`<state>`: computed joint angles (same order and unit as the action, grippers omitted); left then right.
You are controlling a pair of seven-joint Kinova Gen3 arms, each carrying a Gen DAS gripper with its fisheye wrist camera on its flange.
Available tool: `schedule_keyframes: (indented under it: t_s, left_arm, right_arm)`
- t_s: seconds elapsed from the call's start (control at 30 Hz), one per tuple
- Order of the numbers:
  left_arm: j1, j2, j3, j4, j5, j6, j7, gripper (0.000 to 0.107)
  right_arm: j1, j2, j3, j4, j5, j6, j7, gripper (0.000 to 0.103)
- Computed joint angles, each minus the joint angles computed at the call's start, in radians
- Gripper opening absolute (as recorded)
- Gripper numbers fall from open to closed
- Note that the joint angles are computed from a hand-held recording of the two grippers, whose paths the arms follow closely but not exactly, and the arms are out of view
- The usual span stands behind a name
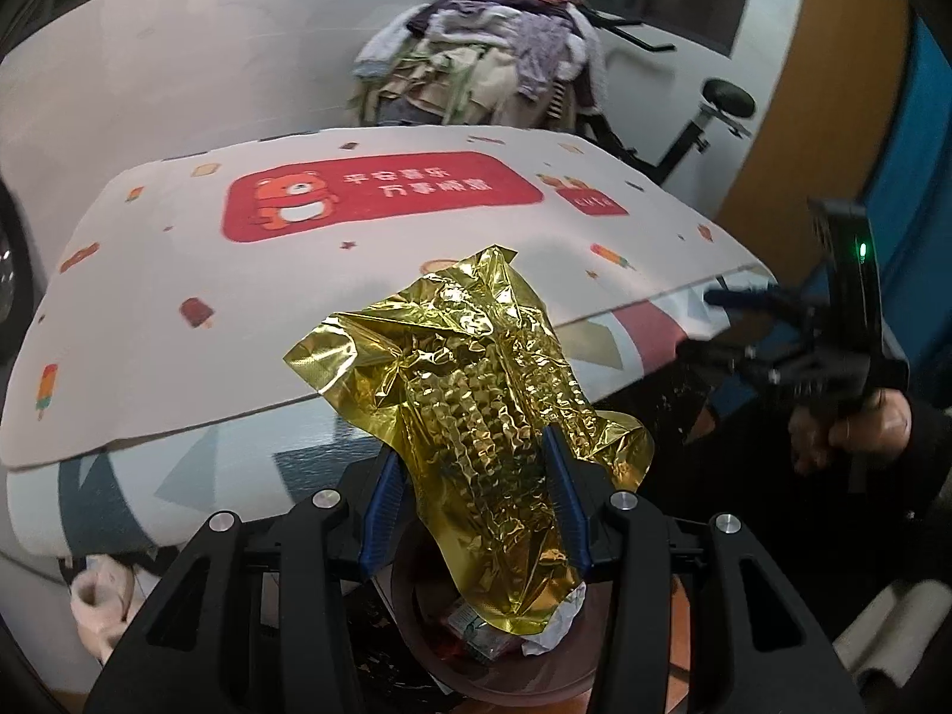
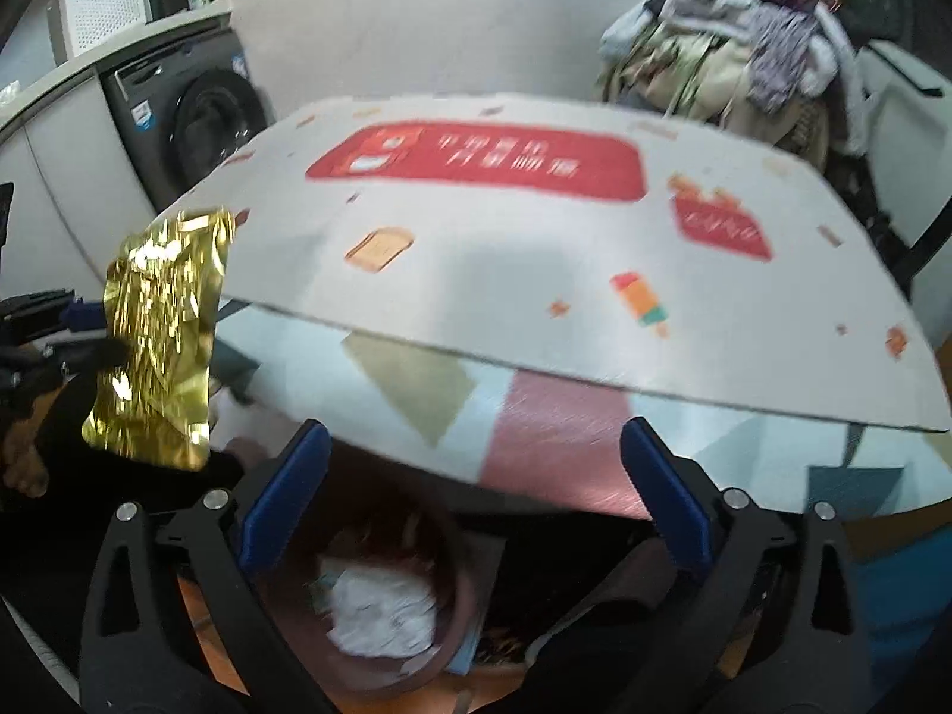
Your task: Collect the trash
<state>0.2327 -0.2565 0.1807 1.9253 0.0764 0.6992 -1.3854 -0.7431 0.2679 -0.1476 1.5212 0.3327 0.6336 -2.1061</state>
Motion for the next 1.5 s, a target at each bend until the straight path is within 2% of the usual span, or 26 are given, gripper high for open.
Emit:
schedule_keyframes:
  t_s: [0.07,0.2,0.33,0.5,0.77,0.8,0.83,0.9,1.03,1.2,1.5]
  left_arm:
    - [0.013,0.007,0.001,0.012,0.005,-0.020,-0.017,0.044]
    - [0.022,0.015,0.021,0.035,-0.006,-0.048,-0.018,0.045]
    - [0.021,0.036,0.074,0.042,-0.073,-0.054,0.023,0.045]
    - [0.037,0.081,0.114,0.023,-0.162,-0.026,0.081,0.045]
    - [0.092,0.129,0.081,-0.002,-0.173,0.009,0.073,0.047]
    - [0.095,0.132,0.082,-0.005,-0.177,0.013,0.079,0.055]
    - [0.096,0.135,0.084,-0.006,-0.188,0.016,0.092,0.070]
    - [0.094,0.129,0.096,0.000,-0.227,0.009,0.146,0.084]
    - [0.071,0.101,0.094,0.021,-0.270,-0.014,0.252,0.089]
    - [0.030,0.048,0.075,0.059,-0.249,-0.068,0.305,0.090]
    - [-0.027,0.011,0.089,0.070,-0.242,-0.084,0.344,0.092]
  right_arm:
    - [-0.002,-0.014,0.013,0.040,0.015,-0.047,-0.038,0.097]
    - [-0.025,-0.032,0.039,0.083,0.073,-0.080,-0.132,0.097]
    - [-0.045,-0.047,0.053,0.116,0.156,-0.116,-0.250,0.097]
    - [-0.026,-0.038,0.030,0.109,0.155,-0.111,-0.261,0.097]
    - [-0.029,-0.035,0.026,0.109,0.162,-0.109,-0.265,0.097]
    - [-0.028,-0.035,0.025,0.109,0.161,-0.109,-0.264,0.097]
    - [-0.028,-0.035,0.025,0.110,0.161,-0.110,-0.265,0.097]
    - [-0.027,-0.034,0.024,0.109,0.158,-0.109,-0.262,0.097]
    - [-0.028,-0.029,0.021,0.102,0.154,-0.103,-0.253,0.097]
    - [-0.031,-0.027,0.023,0.100,0.154,-0.100,-0.248,0.097]
    - [-0.034,-0.023,0.026,0.095,0.153,-0.093,-0.241,0.097]
